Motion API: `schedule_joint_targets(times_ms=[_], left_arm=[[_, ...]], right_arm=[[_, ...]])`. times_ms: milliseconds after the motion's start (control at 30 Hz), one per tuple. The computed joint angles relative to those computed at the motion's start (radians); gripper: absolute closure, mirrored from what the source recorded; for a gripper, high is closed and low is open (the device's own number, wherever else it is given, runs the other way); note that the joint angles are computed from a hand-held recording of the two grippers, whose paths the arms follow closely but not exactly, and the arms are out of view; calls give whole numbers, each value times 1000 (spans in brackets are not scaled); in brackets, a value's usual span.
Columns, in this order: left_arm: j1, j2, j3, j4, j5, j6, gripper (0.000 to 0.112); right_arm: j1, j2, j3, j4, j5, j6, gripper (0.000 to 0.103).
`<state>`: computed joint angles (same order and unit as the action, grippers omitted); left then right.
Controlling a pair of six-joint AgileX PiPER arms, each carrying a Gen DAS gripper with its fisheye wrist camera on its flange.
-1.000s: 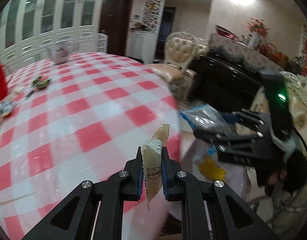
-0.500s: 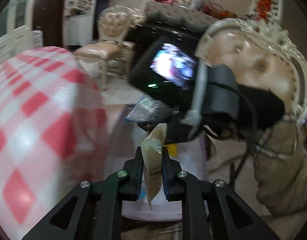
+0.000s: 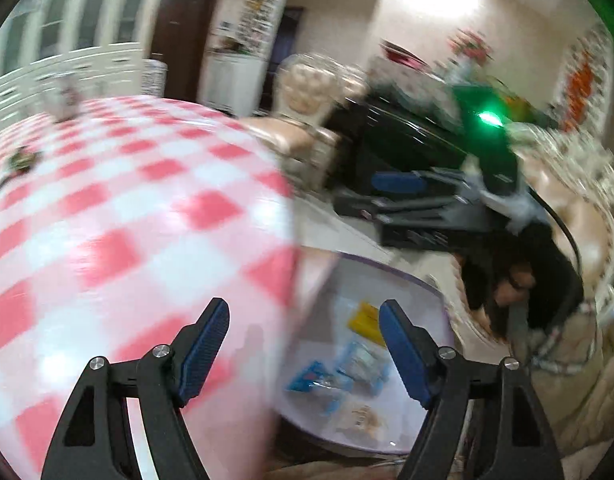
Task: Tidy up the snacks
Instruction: 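Open both grippers to drop the snacks into the box, then move both open grippers back over the table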
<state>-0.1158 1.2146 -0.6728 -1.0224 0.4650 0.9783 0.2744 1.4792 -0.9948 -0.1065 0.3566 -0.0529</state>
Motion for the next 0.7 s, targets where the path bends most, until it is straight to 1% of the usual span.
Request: schedule_joint_targets(times_ms=[67,100,133,167,200,233,267,300,333,367,400,433,467,533,567,600,633,667,700], left_arm=[[140,-39,15,2,30,13,34],[201,-54,20,13,41,9,34],[280,-68,25,23,52,11,33],[330,-70,28,31,50,9,31],[403,-73,31,52,45,-7,30],[502,-65,26,59,59,-3,30],[582,-48,14,56,85,16,30],[675,-12,-13,74,104,4,30],[734,26,-39,80,108,-5,30],[823,80,-78,84,110,-10,30],[871,126,-121,103,114,-30,30],[908,190,-185,159,91,-89,30],[936,250,-238,194,70,-116,30],[967,362,-353,287,37,-217,30],[979,415,-412,318,48,-254,30],[992,461,-466,333,73,-274,30],[999,517,-536,351,107,-303,30],[993,551,-580,372,122,-331,30],[981,585,-626,408,126,-371,30]], right_arm=[[72,32,-28,137,-34,-90,29],[105,51,-49,150,-33,-98,29],[153,75,-80,124,-25,-69,29],[211,111,-126,102,-14,-50,29],[247,124,-137,74,-17,-19,29],[301,159,-181,34,-19,16,29],[318,179,-197,25,-26,21,29],[354,208,-234,1,-15,42,29],[391,252,-295,-7,0,46,29],[409,284,-332,-6,-2,46,29],[424,313,-373,14,7,24,29],[438,351,-438,55,33,-20,29],[454,398,-511,89,58,-54,28],[470,486,-655,146,126,-107,28],[476,550,-755,172,164,-123,28],[480,608,-855,178,220,-115,28],[483,676,-955,193,242,-108,28],[486,728,-1055,202,305,-105,28],[485,787,-1155,214,349,-101,28]])
